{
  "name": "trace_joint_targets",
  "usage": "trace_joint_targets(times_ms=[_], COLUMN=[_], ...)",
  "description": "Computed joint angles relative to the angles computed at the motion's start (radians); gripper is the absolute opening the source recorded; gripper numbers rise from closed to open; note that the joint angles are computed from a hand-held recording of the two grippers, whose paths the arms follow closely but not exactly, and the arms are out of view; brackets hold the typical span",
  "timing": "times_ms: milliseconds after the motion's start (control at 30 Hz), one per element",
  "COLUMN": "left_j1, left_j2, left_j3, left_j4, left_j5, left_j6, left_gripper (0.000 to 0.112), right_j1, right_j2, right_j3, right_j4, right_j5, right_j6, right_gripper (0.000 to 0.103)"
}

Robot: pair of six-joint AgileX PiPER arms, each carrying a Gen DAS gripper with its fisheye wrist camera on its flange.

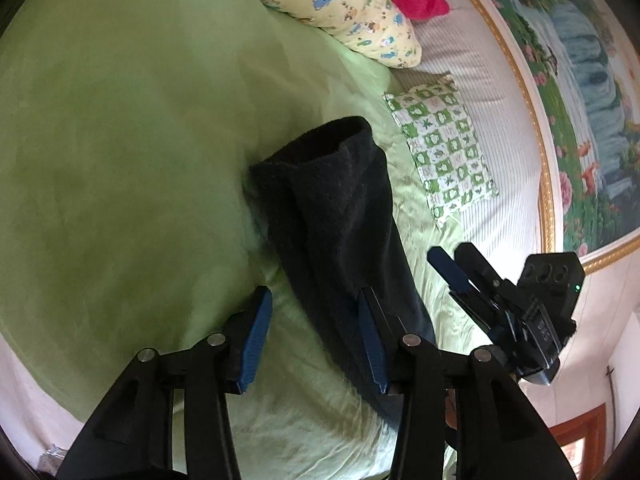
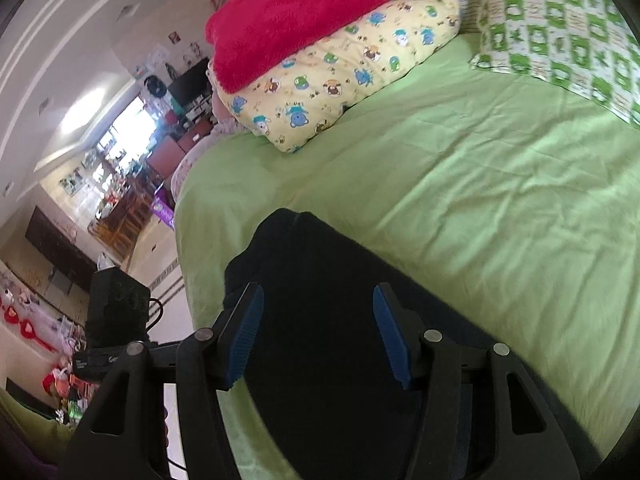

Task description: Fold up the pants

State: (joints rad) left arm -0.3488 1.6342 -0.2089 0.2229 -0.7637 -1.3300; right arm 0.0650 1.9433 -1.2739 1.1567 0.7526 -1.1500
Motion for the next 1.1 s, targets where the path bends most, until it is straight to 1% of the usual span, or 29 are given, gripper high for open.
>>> trace_joint_targets(times_ms=[133, 233, 300, 400, 433, 567, 633, 667, 733, 767, 800, 867, 1000, 1100], left_j1=[0.023, 0.023, 0.027, 0.029, 0.028, 0.010, 0.007, 0.006, 0.005, 0.008, 0.007, 0.001, -0.051, -0.099], left_j2=[0.027, 0.035, 0.046, 0.064, 0.069, 0.071, 0.074, 0.073, 0.075, 0.075, 0.072, 0.063, 0.000, -0.054], left_j3=[-0.032, -0.054, -0.064, -0.079, -0.084, -0.104, -0.115, -0.120, -0.132, -0.137, -0.146, -0.161, -0.174, -0.190], left_j4=[0.032, 0.032, 0.035, 0.031, 0.027, -0.001, -0.007, -0.010, -0.013, -0.006, -0.004, -0.001, -0.086, -0.168], left_j5=[0.008, 0.026, 0.023, 0.017, 0.017, 0.046, 0.058, 0.066, 0.089, 0.096, 0.113, 0.135, 0.184, 0.233], left_j6=[-0.033, -0.038, -0.039, -0.048, -0.051, -0.032, -0.024, -0.020, -0.010, -0.009, -0.005, 0.002, 0.081, 0.165], left_gripper=[0.044, 0.044, 0.044, 0.044, 0.044, 0.043, 0.042, 0.039, 0.035, 0.029, 0.025, 0.019, 0.017, 0.017], right_j1=[0.033, 0.054, 0.062, 0.086, 0.093, 0.126, 0.137, 0.142, 0.147, 0.147, 0.145, 0.137, 0.106, 0.066], right_j2=[0.097, 0.199, 0.253, 0.325, 0.360, 0.431, 0.467, 0.481, 0.468, 0.452, 0.440, 0.385, 0.272, 0.196], right_j3=[-0.178, -0.366, -0.465, -0.597, -0.659, -0.785, -0.840, -0.858, -0.828, -0.795, -0.773, -0.681, -0.503, -0.386], right_j4=[-0.146, -0.256, -0.297, -0.350, -0.370, -0.453, -0.479, -0.489, -0.499, -0.489, -0.479, -0.434, -0.312, -0.195], right_j5=[0.028, 0.119, 0.175, 0.224, 0.265, 0.320, 0.346, 0.357, 0.327, 0.309, 0.293, 0.247, 0.164, 0.141], right_j6=[0.126, 0.243, 0.292, 0.345, 0.370, 0.430, 0.462, 0.475, 0.475, 0.459, 0.446, 0.403, 0.301, 0.217], right_gripper=[0.058, 0.058, 0.058, 0.058, 0.058, 0.058, 0.051, 0.044, 0.034, 0.029, 0.025, 0.020, 0.018, 0.018])
